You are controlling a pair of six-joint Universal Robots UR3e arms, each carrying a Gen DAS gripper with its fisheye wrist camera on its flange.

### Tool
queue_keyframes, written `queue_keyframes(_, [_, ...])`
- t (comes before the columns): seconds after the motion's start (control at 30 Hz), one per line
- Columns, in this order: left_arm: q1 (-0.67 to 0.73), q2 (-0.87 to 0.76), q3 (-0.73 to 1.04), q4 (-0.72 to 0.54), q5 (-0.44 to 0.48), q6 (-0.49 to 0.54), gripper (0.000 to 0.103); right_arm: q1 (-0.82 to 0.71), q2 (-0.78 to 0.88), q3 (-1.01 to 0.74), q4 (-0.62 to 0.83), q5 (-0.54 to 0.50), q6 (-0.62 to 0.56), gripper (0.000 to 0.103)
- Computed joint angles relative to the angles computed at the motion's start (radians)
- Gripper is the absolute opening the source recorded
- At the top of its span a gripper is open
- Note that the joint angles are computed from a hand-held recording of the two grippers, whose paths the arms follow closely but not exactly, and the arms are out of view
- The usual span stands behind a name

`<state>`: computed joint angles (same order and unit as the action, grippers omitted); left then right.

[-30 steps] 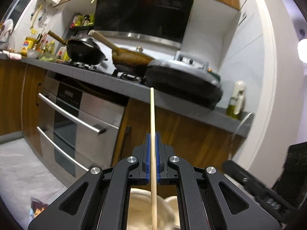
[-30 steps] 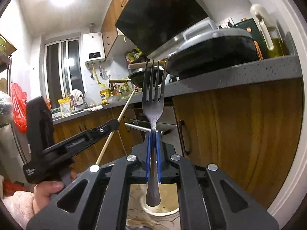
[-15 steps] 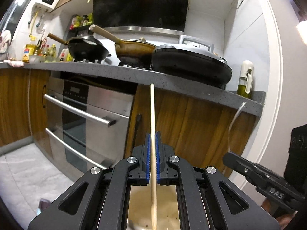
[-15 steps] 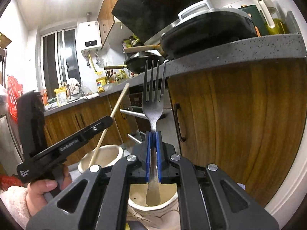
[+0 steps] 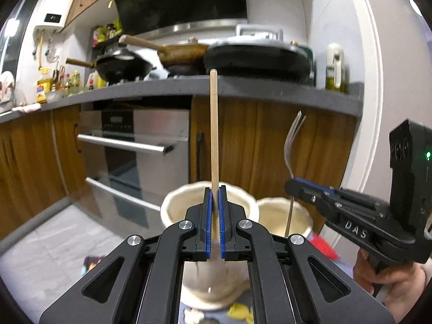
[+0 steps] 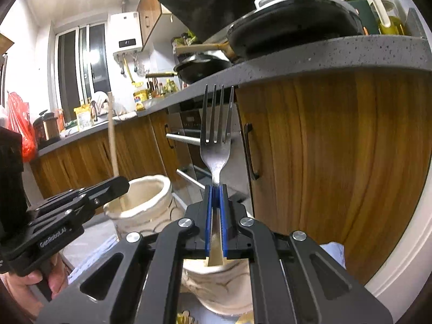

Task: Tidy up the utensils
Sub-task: 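Lift the chopstick into the tall ceramic cup with the left tool while the right carries the fork, then lower the fork into the small ceramic cup and open the right tool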

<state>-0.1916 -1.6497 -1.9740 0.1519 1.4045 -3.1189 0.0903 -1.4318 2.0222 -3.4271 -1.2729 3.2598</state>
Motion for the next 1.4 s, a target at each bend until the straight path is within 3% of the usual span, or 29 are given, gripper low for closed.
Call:
queue_keyframes(0.3, [-0.034,0.065,-0.017,-0.098,0.096,-0.015,0.007,0.016,-0.006,0.017,0.024,-0.003,-0.039,0.005])
queue_keyframes(0.4, [-0.041,0.081,-0.021,-0.108,0.117,-0.027,0.024,0.022,-0.006,0.015,0.033,-0.005,-0.043,0.005])
queue_keyframes(0.5, [-0.069,0.079,-0.014,-0.128,0.173,-0.023,0.027,0.028,-0.001,0.015,0.036,-0.011,-0.053,0.005])
queue_keyframes(0.83, [-0.086,0.153,-0.146,-0.036,0.245,-0.074,0.064,0.034,0.019,0.0,0.056,-0.022,-0.06,0.006])
queue_keyframes(1.2, [0.029,0.291,-0.341,-0.01,0.131,-0.154,0.071,0.04,0.028,-0.007,0.055,-0.044,-0.056,0.006])
queue_keyframes(1.4, [0.078,0.339,-0.393,-0.014,0.095,-0.156,0.071,0.042,0.031,-0.005,0.035,-0.05,-0.048,0.016])
